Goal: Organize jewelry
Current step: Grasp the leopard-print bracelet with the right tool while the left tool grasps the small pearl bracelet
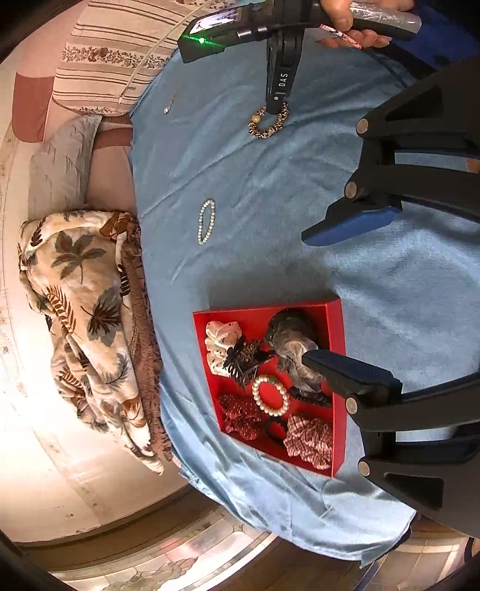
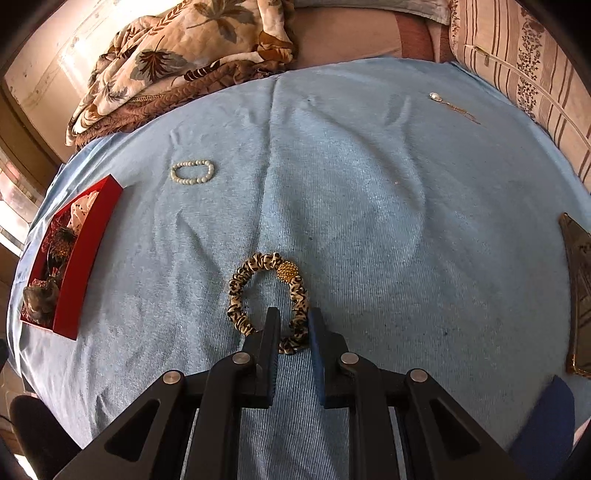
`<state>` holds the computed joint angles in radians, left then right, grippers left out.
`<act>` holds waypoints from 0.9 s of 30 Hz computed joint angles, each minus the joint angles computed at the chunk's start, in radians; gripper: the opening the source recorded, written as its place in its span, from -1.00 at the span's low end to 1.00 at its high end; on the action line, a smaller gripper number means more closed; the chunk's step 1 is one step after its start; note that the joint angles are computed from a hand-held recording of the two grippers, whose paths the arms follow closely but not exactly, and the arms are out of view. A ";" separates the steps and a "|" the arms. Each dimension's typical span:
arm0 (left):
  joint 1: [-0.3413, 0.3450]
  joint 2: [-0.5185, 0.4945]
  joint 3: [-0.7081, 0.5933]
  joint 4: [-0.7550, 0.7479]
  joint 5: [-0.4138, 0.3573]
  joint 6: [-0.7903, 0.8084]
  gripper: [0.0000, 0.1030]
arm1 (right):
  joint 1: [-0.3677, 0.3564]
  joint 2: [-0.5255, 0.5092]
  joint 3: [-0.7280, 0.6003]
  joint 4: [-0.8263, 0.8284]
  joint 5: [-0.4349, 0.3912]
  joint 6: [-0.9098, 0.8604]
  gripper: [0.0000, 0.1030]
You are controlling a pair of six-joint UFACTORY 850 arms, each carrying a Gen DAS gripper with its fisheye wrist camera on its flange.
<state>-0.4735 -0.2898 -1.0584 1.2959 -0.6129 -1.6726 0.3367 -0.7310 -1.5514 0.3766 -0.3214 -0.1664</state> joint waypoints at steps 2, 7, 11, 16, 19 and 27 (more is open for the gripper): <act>-0.003 0.006 0.005 -0.003 -0.010 -0.003 0.14 | 0.004 0.003 0.006 -0.029 0.008 0.022 -0.67; -0.001 0.017 0.017 -0.021 -0.020 -0.006 0.16 | 0.019 0.011 0.017 -0.130 0.018 0.104 -0.67; 0.001 0.013 0.015 -0.031 -0.020 0.003 0.16 | 0.040 0.013 0.021 -0.363 0.025 0.284 -0.68; 0.003 -0.003 -0.001 -0.048 -0.017 0.029 0.16 | 0.055 -0.013 -0.016 -0.541 0.010 0.413 -0.72; 0.012 -0.020 -0.020 -0.072 -0.004 0.063 0.16 | 0.051 -0.048 -0.074 -0.532 -0.011 0.387 -0.72; 0.082 -0.090 -0.141 -0.245 0.119 0.278 0.17 | 0.009 -0.144 -0.242 -0.258 -0.099 0.088 -0.71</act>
<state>-0.3913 -0.3794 -1.1996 1.0508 -0.4941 -1.3949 0.3455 -0.8752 -1.7937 0.1182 -0.4203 -0.0781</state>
